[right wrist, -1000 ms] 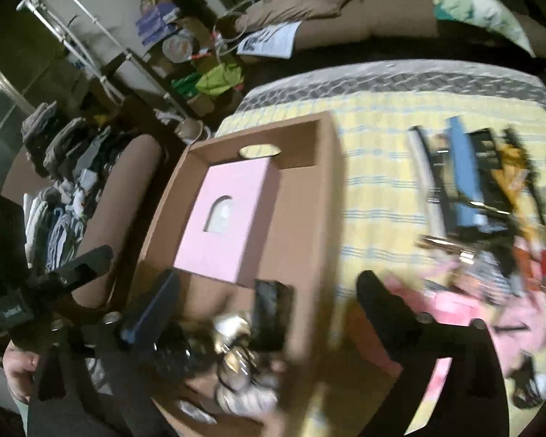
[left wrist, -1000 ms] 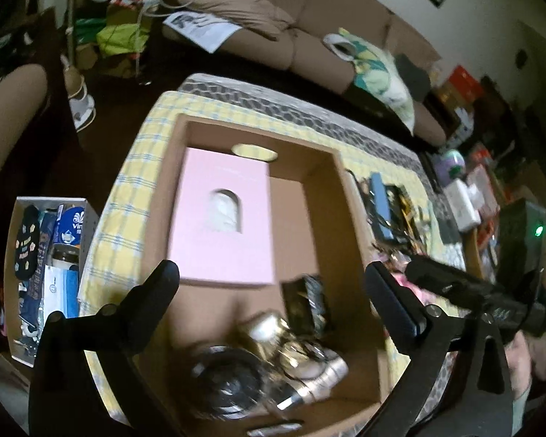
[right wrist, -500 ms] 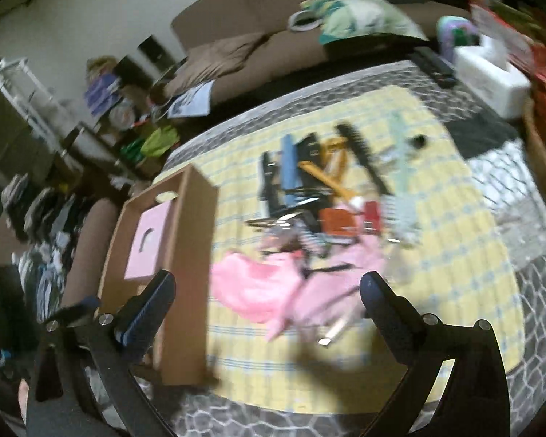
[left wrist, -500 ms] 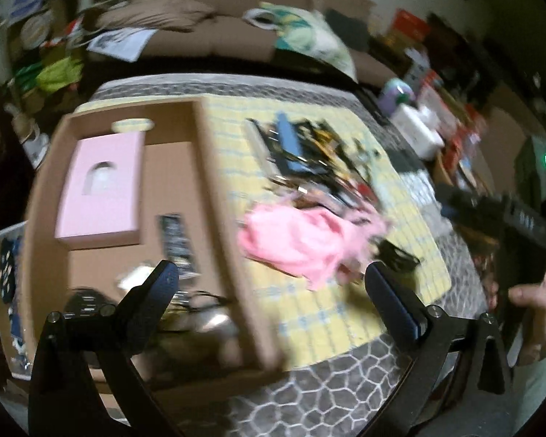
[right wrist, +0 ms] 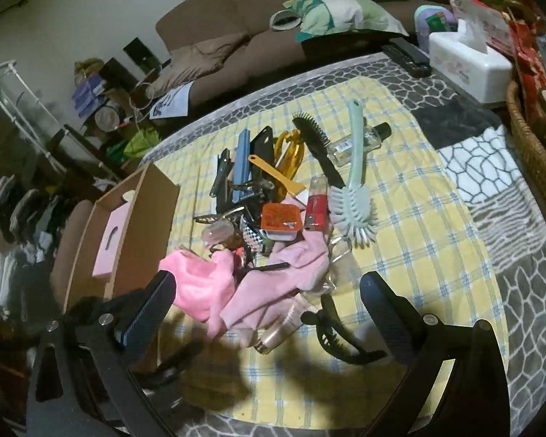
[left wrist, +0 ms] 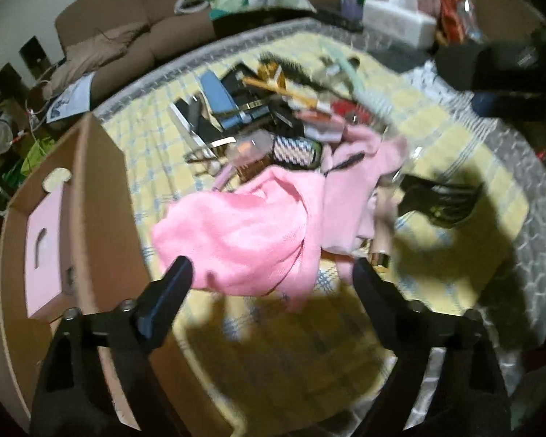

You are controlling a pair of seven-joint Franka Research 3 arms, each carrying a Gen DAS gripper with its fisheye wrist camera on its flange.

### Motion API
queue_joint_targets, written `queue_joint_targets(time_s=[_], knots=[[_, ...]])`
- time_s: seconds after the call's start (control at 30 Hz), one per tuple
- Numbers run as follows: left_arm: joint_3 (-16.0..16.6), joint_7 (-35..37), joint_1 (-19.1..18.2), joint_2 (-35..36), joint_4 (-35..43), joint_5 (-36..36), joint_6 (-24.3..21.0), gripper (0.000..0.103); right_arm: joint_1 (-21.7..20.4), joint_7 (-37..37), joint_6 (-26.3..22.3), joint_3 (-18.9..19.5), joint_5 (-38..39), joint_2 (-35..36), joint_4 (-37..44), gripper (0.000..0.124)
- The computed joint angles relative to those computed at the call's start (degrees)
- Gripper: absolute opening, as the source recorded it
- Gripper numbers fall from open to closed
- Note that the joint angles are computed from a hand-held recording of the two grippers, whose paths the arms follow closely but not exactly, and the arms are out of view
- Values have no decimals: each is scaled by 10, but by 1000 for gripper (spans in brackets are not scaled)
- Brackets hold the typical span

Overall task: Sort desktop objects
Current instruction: 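Move the left tool to the pile and grasp the pink cloth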

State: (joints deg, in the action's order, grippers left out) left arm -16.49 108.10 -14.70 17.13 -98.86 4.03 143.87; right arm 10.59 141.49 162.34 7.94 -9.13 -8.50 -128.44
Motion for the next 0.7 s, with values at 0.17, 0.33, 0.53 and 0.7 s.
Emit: queue_joint_targets(time_s=[0.17,0.33,0.53,0.7], knots=[[6,-18,-13,40,32,27,-40,52,15,-34,12,-12,48,10,-1,102],[-2,-43,7,59,68,-31,-93,12,25,-73,43,-19,119,2,-21,102],[-51,30,103,18,59,-287,-107,10,3,-51,71,-3,109,-19,-46,102],[-45,124,136,-35,42,-455,-106,10,-21,-35,104,12,102,-37,-66,102]])
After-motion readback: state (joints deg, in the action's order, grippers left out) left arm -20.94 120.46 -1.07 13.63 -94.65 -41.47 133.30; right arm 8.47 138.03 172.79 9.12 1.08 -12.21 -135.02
